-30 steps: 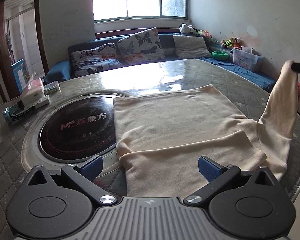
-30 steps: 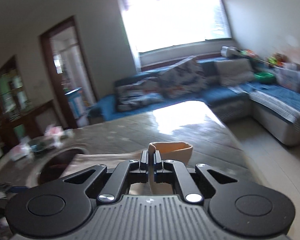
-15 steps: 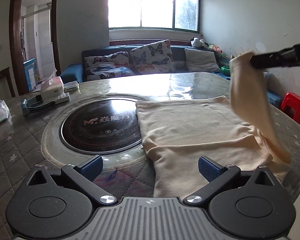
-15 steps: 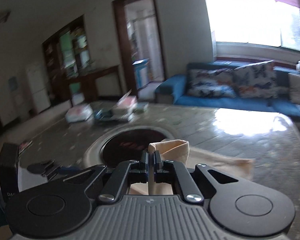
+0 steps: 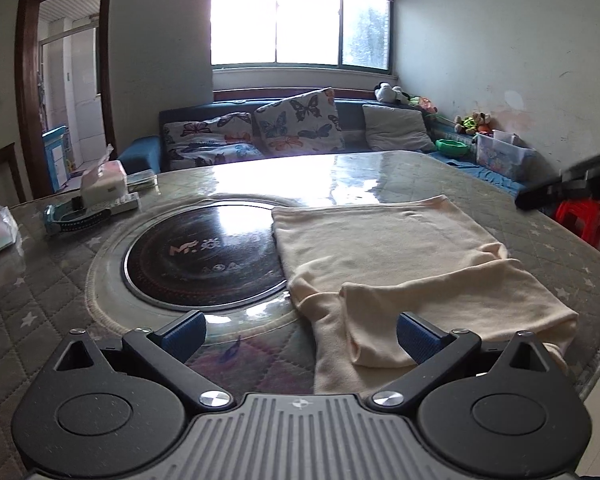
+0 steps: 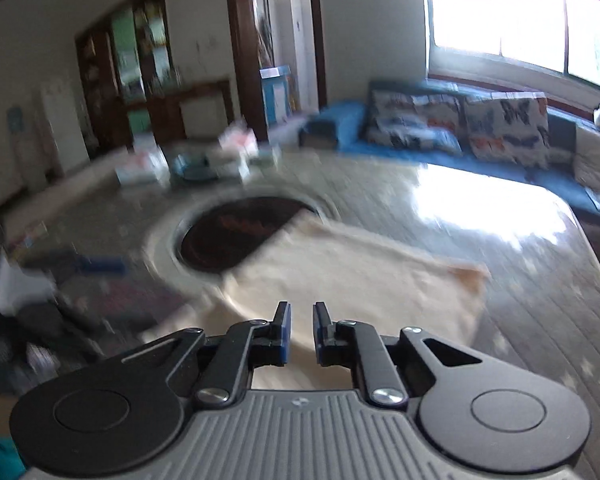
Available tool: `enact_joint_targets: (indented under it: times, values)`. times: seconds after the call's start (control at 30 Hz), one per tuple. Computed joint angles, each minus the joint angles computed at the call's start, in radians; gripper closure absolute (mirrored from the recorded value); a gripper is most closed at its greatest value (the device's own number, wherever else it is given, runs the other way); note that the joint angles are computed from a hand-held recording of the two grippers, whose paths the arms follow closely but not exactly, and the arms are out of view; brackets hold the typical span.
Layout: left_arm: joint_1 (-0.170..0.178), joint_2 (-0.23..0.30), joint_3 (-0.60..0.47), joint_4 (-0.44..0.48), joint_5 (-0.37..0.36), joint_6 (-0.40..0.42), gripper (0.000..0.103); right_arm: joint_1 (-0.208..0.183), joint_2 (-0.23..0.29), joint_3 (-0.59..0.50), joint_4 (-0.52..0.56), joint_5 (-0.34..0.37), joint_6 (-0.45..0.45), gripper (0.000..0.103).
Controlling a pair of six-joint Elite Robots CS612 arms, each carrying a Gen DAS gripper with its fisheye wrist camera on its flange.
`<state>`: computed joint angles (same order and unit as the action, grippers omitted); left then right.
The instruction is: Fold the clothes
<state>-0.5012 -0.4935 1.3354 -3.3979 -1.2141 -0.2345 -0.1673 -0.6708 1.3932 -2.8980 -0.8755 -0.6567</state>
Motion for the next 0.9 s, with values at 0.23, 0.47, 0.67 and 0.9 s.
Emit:
enact_joint_targets:
  times: [0.23, 0.47, 0.67, 0.9]
  values:
    - [-0.008, 0.024, -0.053, 0.000, -0.050, 0.053, 0.026, -0.006, 0.034, -0.013, 0.027, -0.110, -0.044, 0.090]
    - [0.007, 0.067, -0.150, 0.051, -0.198, 0.089, 0.071, -0.003, 0.080, -0.065, 0.009, -0.113, -0.038, 0.090]
    - [0.016, 0.094, -0.203, 0.144, -0.210, 0.057, 0.074, -0.004, 0.114, -0.112, 0.039, -0.120, -0.011, 0.090]
    - [0.029, 0.078, -0.161, 0.121, -0.219, 0.025, 0.073, -0.014, 0.087, -0.077, 0.031, -0.100, -0.049, 0.087]
